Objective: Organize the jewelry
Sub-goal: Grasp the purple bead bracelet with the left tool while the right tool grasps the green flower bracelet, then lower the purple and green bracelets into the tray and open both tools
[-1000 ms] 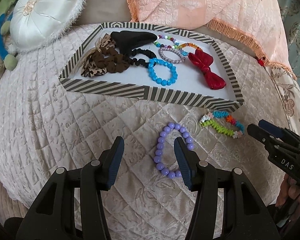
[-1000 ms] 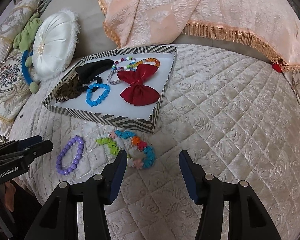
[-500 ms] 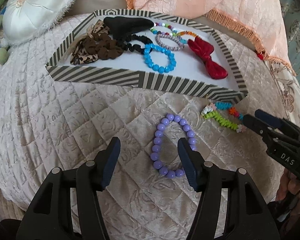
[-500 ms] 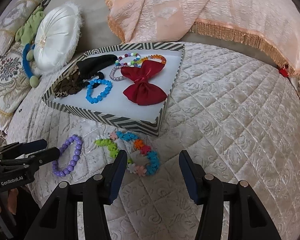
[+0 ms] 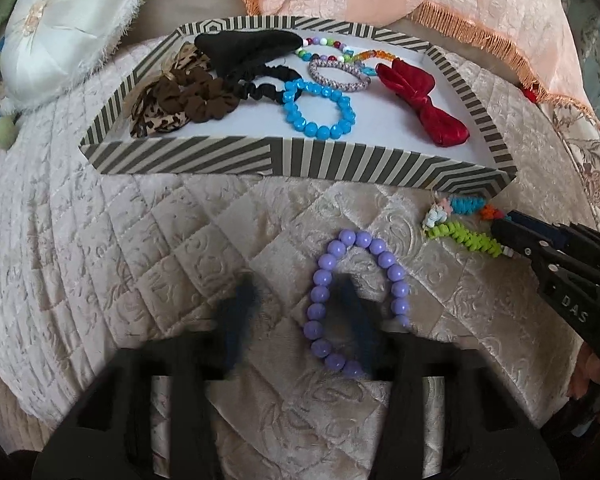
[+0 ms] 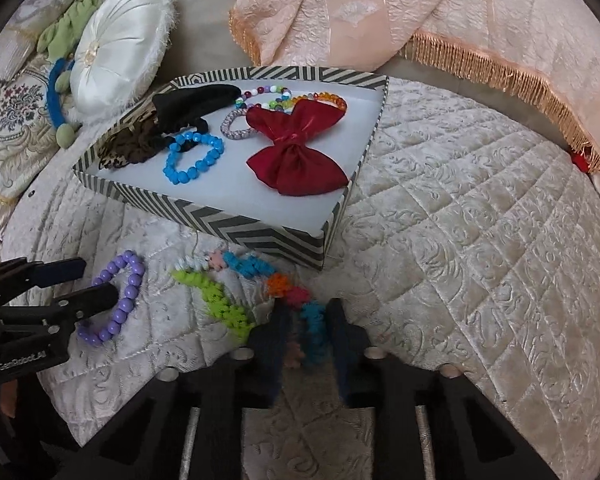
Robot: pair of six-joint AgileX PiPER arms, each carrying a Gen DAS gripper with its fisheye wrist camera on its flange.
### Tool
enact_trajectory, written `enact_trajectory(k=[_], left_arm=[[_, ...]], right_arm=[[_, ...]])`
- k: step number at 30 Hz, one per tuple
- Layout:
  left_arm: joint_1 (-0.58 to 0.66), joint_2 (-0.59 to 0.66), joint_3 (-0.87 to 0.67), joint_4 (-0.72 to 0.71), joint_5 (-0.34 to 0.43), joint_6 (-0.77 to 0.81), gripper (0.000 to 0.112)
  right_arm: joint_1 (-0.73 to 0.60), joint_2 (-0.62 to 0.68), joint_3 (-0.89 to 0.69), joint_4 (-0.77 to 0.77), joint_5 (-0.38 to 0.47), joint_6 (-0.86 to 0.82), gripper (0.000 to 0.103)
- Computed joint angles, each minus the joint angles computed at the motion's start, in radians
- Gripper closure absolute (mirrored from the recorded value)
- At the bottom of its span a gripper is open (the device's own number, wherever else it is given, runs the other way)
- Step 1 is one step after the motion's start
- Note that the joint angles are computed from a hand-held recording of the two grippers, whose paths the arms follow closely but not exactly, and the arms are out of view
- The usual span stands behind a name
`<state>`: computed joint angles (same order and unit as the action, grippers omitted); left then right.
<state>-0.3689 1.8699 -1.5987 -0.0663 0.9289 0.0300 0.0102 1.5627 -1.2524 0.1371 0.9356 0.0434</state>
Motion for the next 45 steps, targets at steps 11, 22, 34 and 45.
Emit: enact_trajectory(k=[11,22,34,45], left_arm=[[0.067,-0.041,-0.059,-0.157,0.082,0.111,0.104],[0.071,-0.078,-0.192,-0.124,0.148,0.103,0.104],[0.069,-0.044,-0.341,-0.088,0.201,0.091,0.104],[0.065,0.046,-0.505,-0.058,0.258,0.071,0.104]], right_arm=[[-0.041,-0.108,-0.082,0.105,0.044,-0.040,0.085],[-0.032,-0.111,-0.286,0.096,0.139,-0.032,0.085],[-0.019,-0.057,-0.418,0.082,0.187,-0.040,0.085],[-0.024,0.007,-0.488,0.079,0.200,-0.047,0.085]])
